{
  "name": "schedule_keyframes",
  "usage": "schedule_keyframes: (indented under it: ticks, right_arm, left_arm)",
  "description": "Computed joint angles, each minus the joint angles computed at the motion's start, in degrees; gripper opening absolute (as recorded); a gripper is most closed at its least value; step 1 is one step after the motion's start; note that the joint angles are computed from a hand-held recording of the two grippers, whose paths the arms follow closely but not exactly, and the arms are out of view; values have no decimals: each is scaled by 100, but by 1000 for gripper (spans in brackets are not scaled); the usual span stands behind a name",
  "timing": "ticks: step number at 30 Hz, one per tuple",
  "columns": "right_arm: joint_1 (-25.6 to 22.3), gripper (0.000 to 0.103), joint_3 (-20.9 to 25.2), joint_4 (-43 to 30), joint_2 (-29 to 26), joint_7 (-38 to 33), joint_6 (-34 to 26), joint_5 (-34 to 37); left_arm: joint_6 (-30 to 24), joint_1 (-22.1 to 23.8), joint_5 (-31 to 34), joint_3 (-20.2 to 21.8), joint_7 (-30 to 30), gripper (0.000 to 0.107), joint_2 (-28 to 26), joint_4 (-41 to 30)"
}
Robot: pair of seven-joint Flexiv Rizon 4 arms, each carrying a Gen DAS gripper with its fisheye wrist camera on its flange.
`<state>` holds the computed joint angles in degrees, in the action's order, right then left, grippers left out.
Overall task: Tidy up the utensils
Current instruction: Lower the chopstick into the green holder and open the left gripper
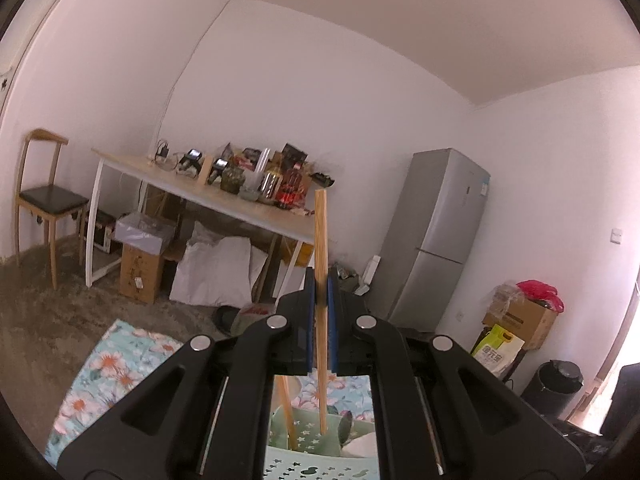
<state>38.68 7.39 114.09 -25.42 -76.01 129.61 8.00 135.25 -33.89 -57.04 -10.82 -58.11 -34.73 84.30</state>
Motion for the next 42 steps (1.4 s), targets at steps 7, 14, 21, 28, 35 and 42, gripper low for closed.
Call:
schedule_keyframes:
  ticks: [7, 14, 21, 28, 35, 42]
  right_arm:
    - [121, 5, -90, -8, 96, -156, -148, 146]
    - [305, 5, -151, -3, 231, -403, -227, 393]
    - [33, 5, 64, -124, 315, -334, -149, -48]
    - [-375, 5, 301, -550, 319, 15, -68, -1109]
    - [-212, 5, 127, -1368, 91, -155, -292, -1531]
    - [735, 5, -752, -2331, -316, -1036, -951, -811]
  left_arm:
    - [-383, 264, 192, -125, -948, 11, -66, 530]
    - [-219, 12, 228, 177, -1334, 56, 246, 1219]
    - [301, -150, -37, 160, -1359, 72, 630, 1906]
    - [816, -409, -918, -20, -488, 86, 814, 2407]
    - [1457, -531, -1822, -321, -16, 92, 922, 2842]
    - [1726, -521, -2166, -459, -166, 94, 1072, 3211]
